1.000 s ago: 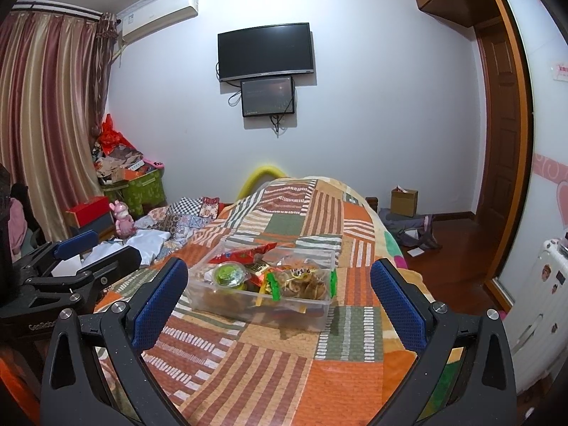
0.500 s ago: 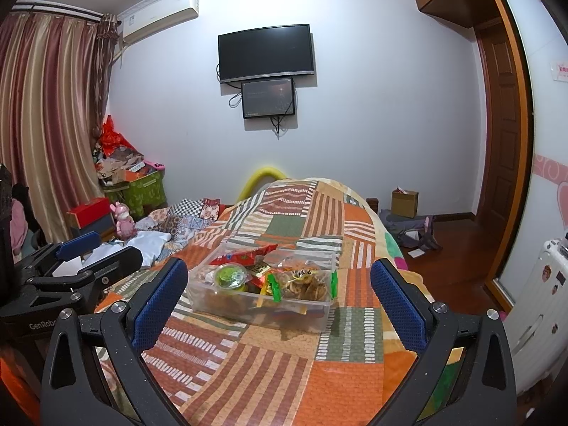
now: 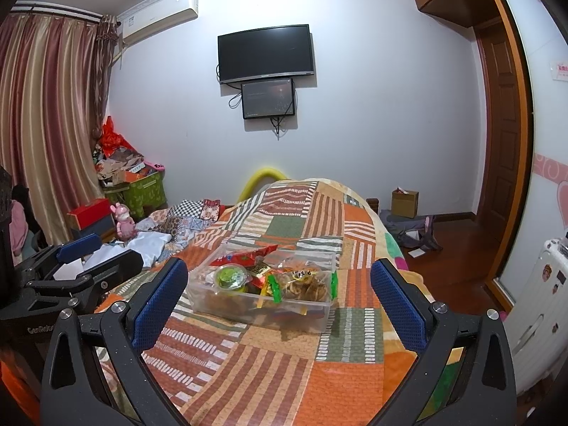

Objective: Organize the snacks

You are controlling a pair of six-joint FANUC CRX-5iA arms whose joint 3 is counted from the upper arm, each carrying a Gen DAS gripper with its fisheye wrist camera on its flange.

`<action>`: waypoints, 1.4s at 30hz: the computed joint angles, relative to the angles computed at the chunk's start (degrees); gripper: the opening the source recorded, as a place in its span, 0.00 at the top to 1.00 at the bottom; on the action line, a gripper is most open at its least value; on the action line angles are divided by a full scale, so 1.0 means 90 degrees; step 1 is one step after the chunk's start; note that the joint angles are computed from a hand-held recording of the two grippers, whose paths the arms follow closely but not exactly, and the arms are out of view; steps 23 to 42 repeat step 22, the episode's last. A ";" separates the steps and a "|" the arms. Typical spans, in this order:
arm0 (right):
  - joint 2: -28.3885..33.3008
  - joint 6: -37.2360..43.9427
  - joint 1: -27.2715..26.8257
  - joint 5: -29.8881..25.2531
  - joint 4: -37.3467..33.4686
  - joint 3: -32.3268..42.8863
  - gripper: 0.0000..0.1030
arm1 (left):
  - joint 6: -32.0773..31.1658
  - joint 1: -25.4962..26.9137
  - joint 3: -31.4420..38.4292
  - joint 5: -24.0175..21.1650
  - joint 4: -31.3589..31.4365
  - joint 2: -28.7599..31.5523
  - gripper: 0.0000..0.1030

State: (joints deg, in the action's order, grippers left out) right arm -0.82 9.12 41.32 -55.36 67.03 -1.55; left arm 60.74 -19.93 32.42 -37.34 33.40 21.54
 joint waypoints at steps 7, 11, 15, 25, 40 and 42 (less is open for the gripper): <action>-0.0004 0.0010 -0.0007 0.0013 -0.0007 -0.0006 0.00 | -0.0007 0.0003 -0.0029 -0.0006 0.0020 -0.0015 0.01; -0.0009 -0.0003 -0.0009 0.0018 -0.0004 -0.0016 0.00 | -0.0003 0.0007 -0.0017 -0.0028 0.0061 0.0002 0.00; -0.0001 0.0006 -0.0008 0.0007 -0.0022 -0.0008 0.00 | -0.0058 0.0005 -0.0003 -0.0063 0.0125 0.0026 0.00; 0.0017 -0.0004 -0.0014 0.0028 -0.0059 0.0004 0.00 | -0.0046 0.0007 0.0033 -0.0130 0.0123 0.0053 0.00; 0.0017 -0.0004 -0.0014 0.0028 -0.0059 0.0004 0.00 | -0.0046 0.0007 0.0033 -0.0130 0.0123 0.0053 0.00; 0.0017 -0.0004 -0.0014 0.0028 -0.0059 0.0004 0.00 | -0.0046 0.0007 0.0033 -0.0130 0.0123 0.0053 0.00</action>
